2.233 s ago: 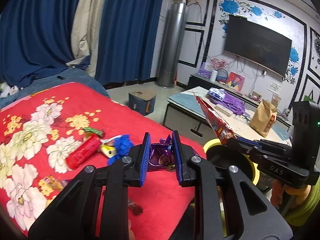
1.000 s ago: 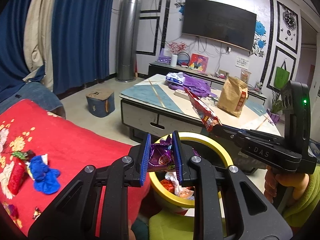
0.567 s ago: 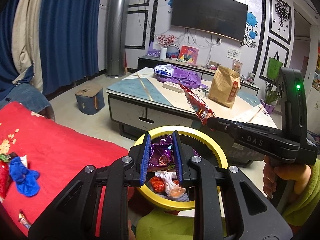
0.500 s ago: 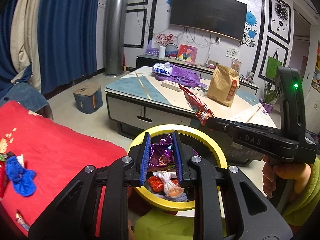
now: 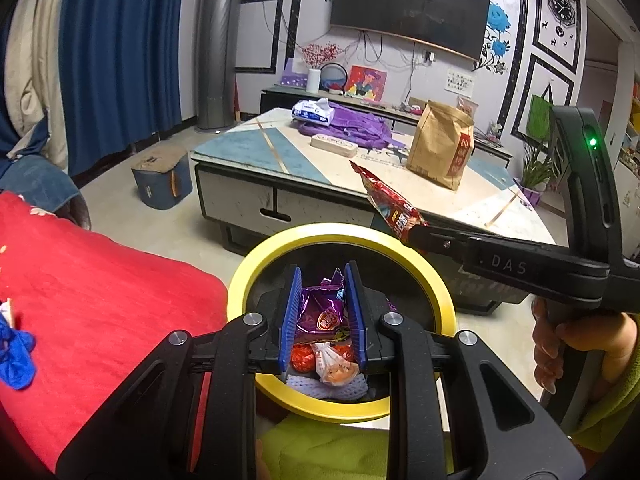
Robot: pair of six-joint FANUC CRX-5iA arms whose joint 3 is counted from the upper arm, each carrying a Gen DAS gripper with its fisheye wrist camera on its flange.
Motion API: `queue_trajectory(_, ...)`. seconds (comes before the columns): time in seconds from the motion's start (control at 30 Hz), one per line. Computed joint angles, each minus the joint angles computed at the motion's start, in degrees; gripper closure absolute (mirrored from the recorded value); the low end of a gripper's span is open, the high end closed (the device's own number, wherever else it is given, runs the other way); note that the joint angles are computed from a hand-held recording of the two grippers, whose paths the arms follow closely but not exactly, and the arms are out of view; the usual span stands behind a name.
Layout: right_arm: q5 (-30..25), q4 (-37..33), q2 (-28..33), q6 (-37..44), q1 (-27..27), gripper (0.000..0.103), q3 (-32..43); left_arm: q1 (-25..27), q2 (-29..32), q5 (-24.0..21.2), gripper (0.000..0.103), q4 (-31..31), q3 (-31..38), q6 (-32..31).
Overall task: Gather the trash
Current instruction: 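Open both tools to drop the two wrappers into the bin, then move both tools back over the bedspread toward the blue glove and red can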
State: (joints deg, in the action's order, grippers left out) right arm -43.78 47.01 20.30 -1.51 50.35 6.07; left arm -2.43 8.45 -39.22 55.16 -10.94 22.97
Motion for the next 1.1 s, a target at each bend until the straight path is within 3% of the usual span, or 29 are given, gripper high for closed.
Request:
queue_trajectory(0.4, -0.5, -1.2, 0.3, -0.7, -0.3, 0.09, 0.3, -0.5, 2.5, -1.1, 0.083, -3.3, 2.5, 2.6)
queue_trajectory(0.47, -0.6, -1.1, 0.2, -1.3, -0.4, 0.084, 0.1, -0.4, 2.7, -1.4, 0.081, -3.3, 2.6, 2.8)
queue_trajectory(0.5, -0.9, -1.0, 0.2, -1.6, -0.3, 0.081, 0.1, -0.4, 2.7, -1.3, 0.078, -3.5, 2.6, 3.0)
queue_trajectory(0.57, -1.0, -0.6, 0.1, -2.6, -0.4, 0.069, -0.2, -0.2, 2.7, -1.2, 0.054, -4.1, 2.7, 4.1)
queue_trajectory(0.63, -1.5, 0.0, 0.1, -3.4, -0.3, 0.065, -0.3, 0.2, 2.6, -1.7, 0.049, -3.1, 2.5, 4.2)
queue_trajectory(0.77, -1.7, 1.3, -0.1, -4.4, -0.2, 0.055, -0.7, 0.6, 1.7, -0.5, 0.02, -1.5, 1.4, 3.9)
queue_trajectory(0.83, -2.1, 2.0, 0.1, -4.5, 0.0, 0.053, -0.6, 0.9, 1.0, -0.5, 0.011, 0.1, 0.7, 3.3)
queue_trajectory(1.1, -2.3, 7.1, -0.2, -6.6, 0.7, 0.043, -1.4, 2.0, -1.3, 1.8, 0.011, -0.2, -1.0, 5.2)
